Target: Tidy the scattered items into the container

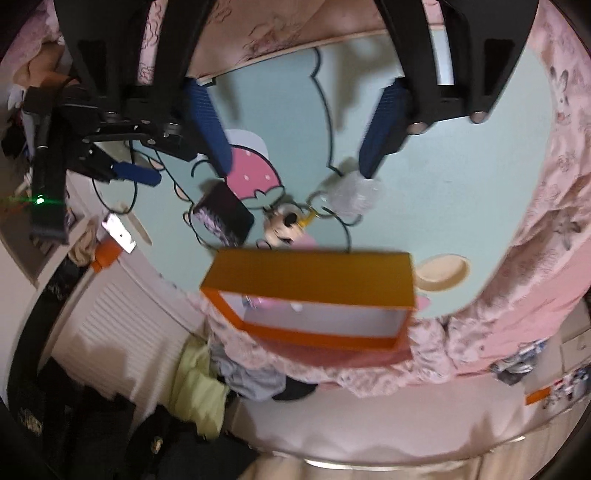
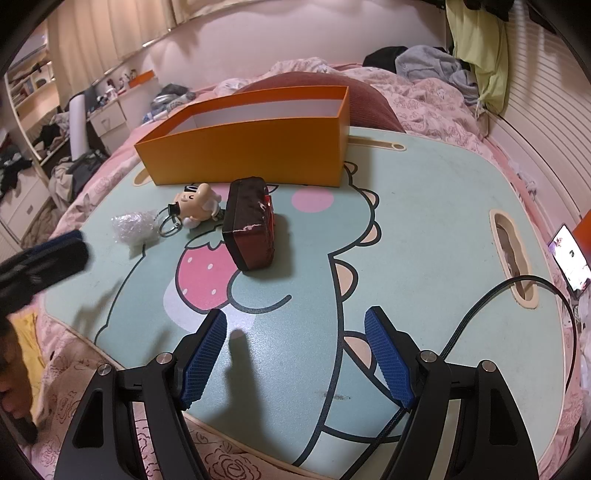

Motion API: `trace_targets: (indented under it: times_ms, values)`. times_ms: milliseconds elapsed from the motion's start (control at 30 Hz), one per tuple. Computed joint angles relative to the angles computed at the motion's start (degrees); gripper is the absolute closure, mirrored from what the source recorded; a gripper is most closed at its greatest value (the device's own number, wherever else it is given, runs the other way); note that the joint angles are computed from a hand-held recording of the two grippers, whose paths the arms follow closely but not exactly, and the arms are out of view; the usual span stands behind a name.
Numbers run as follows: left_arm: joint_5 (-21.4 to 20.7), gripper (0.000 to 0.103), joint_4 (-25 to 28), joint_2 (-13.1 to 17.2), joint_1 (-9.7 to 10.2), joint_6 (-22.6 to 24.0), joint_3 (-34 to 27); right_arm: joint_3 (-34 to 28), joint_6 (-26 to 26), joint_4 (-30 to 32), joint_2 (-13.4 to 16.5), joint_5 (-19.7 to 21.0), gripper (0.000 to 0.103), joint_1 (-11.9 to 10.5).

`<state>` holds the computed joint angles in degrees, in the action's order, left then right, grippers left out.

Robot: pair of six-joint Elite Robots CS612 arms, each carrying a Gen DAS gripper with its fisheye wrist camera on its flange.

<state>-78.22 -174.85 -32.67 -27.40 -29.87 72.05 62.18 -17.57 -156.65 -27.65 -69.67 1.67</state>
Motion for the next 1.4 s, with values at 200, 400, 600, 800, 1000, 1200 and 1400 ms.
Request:
trace_targets:
  times_ms: [200,400,600,800,1000,1200,1400]
  values:
    - [5.13,0.030,2.49,-2.16,-0.33,-1.76,3.57,-0.01,-0.03,0.02,-0.01,-0.17,0.025,0.05]
    - [4.97,0.030,4.65,-2.58,-0.39,-2.72,4.90,-0.23,-0.16,0.15,0.14,-0.39,0.025,0.09]
    - [4.81,0.030,3.70,-3.09,-0.70,-1.62,6.11,-0.22,-0.11,0.15,0.12,-0.49,0.025,0.14]
    - [4.87,0.030,5.99,-2.56,-0.69,-2.01,5.10,-0.25,-0.20,0.25,0.11,-0.63,0.025,0.17]
    - [5.83,0.030,9.55,-1.50,-0.78,-1.75,3.01,-0.23,-0.22,0.29,0.07,-0.74,0.025,0.20]
    - [6.07,0.030,12.59,-0.69,-0.82,-1.16,1.34,-0.27,-0.08,0.33,0.08,-0.66,0.025,0.21]
    - [5.69,0.030,15.04,0.05,-0.62,-1.40,-0.10,-0.29,-0.20,0.40,0.07,-0.67,0.025,0.19]
